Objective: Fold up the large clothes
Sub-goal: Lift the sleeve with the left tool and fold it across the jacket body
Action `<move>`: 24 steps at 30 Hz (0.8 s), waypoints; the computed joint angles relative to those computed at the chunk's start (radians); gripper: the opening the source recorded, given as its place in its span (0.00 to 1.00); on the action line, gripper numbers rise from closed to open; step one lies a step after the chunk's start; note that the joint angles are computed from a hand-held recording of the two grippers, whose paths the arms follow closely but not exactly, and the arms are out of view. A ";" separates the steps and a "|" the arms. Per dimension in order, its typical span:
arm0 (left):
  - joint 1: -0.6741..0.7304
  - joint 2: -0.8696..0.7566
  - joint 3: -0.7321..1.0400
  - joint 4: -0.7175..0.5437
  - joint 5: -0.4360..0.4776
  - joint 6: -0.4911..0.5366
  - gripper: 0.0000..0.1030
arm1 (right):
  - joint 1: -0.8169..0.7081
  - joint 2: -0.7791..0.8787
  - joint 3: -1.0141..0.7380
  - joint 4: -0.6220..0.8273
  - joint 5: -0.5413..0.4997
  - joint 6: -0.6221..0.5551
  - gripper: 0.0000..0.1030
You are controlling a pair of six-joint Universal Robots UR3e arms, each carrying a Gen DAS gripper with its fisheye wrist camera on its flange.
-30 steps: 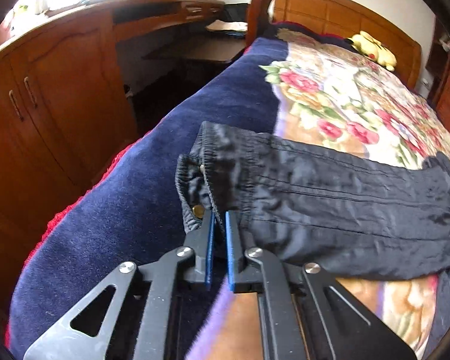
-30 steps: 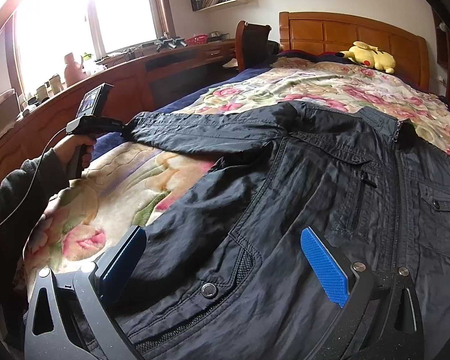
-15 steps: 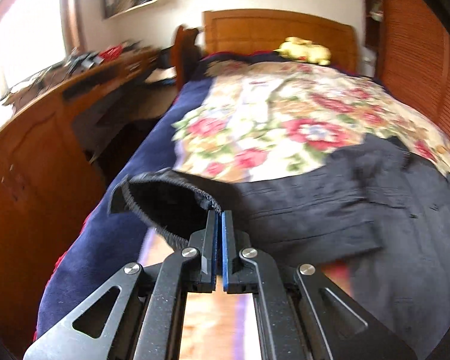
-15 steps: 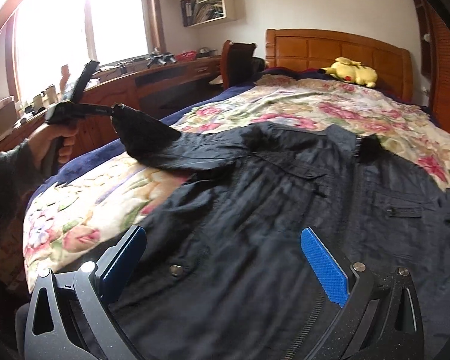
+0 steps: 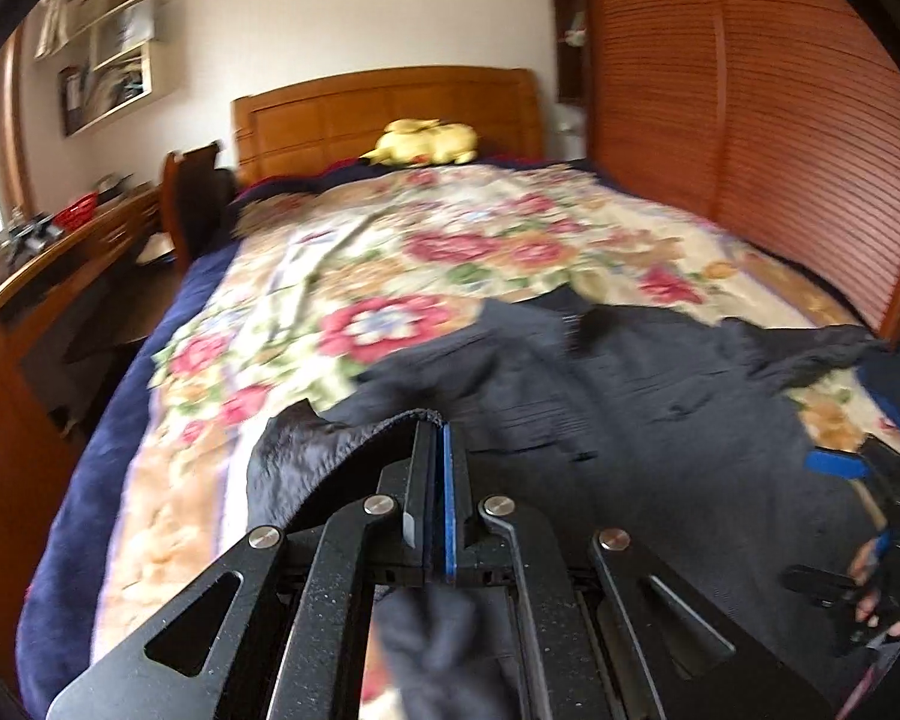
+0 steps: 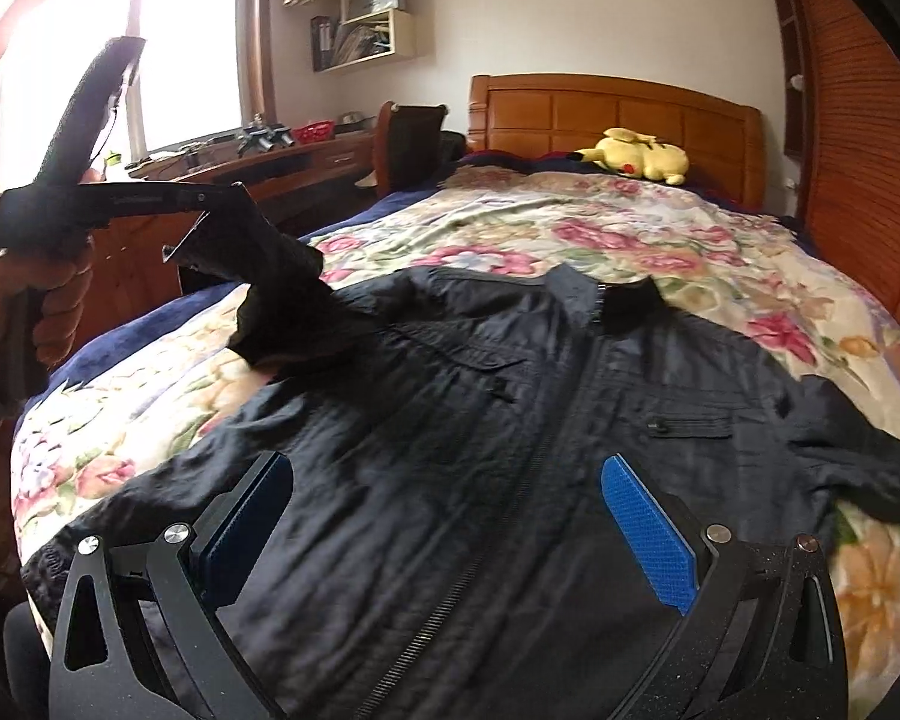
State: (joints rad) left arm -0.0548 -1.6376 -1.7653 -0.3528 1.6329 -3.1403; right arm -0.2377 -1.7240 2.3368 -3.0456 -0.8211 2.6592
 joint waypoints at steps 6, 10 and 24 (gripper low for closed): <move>-0.123 -0.073 0.079 -0.006 0.016 -0.037 0.02 | -0.063 -0.039 0.037 -0.014 0.020 0.014 1.00; -0.147 -0.072 0.036 0.029 0.017 -0.056 0.02 | -0.064 -0.042 0.058 -0.043 0.012 0.031 1.00; -0.200 -0.031 -0.289 0.346 0.113 -0.108 0.35 | 0.007 0.040 0.028 -0.090 -0.034 0.044 1.00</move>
